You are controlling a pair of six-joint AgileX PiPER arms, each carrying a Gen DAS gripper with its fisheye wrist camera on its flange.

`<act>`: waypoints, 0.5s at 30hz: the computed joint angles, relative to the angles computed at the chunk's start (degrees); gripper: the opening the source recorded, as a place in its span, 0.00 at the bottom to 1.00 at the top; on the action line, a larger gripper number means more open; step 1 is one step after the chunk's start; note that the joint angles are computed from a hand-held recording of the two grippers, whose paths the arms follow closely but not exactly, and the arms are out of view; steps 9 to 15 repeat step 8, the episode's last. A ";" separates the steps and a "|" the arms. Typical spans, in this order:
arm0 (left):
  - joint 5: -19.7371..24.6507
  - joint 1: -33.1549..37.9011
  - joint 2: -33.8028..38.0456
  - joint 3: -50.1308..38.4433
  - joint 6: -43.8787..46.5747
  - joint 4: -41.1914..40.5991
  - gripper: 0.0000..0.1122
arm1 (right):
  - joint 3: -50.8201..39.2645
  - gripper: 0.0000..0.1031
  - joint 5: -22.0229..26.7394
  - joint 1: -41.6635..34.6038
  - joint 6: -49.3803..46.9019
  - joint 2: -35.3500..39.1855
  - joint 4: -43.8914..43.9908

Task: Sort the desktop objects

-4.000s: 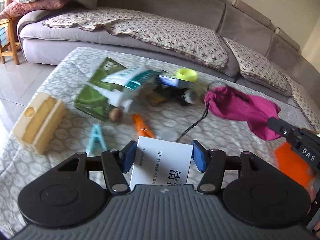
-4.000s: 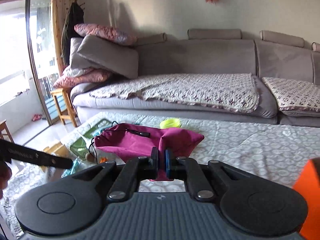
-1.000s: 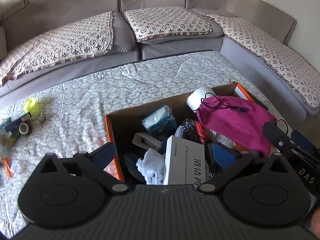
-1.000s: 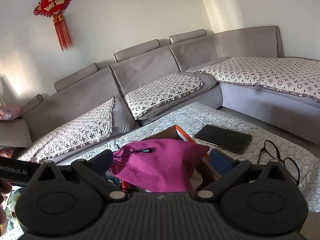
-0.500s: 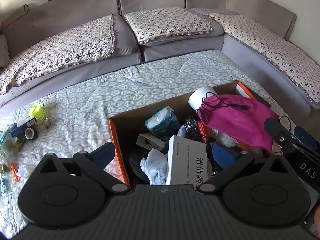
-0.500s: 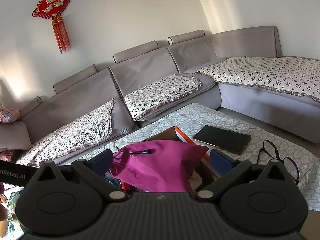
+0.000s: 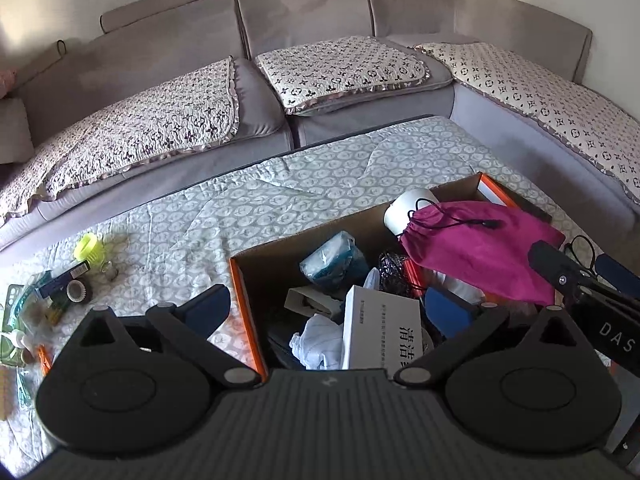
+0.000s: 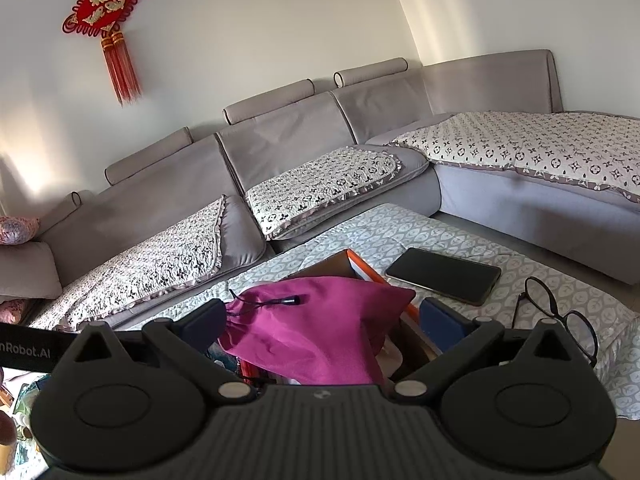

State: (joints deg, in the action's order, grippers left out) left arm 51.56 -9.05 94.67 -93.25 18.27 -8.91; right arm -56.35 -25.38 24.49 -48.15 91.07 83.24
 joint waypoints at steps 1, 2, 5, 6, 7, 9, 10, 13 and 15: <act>-0.04 -0.08 -0.01 0.04 -0.02 0.14 0.92 | -0.04 1.00 0.00 0.04 0.02 0.12 0.01; 0.18 -0.05 0.05 -0.01 0.03 0.08 0.92 | -0.09 1.00 0.06 0.04 -0.30 0.10 0.28; 0.54 -0.18 0.21 -0.23 -0.02 0.35 0.92 | -0.07 1.00 -0.02 0.22 -0.49 0.17 0.37; 0.55 -0.19 0.23 -0.25 0.01 0.31 0.92 | -0.09 1.00 -0.08 0.31 -0.47 0.23 0.38; 0.79 -0.11 0.38 -0.50 0.18 0.02 0.92 | -0.11 1.00 -0.09 0.34 -0.43 0.29 0.34; 1.56 -0.05 0.78 -1.16 0.12 -0.04 0.92 | -0.10 1.00 -0.15 0.38 -0.38 0.31 0.33; 1.56 -0.05 0.78 -1.16 0.12 -0.04 0.92 | -0.10 1.00 -0.15 0.38 -0.38 0.31 0.33; 1.56 -0.05 0.78 -1.16 0.12 -0.04 0.92 | -0.10 1.00 -0.15 0.38 -0.38 0.31 0.33; 1.56 -0.05 0.78 -1.16 0.12 -0.04 0.92 | -0.10 1.00 -0.15 0.38 -0.38 0.31 0.33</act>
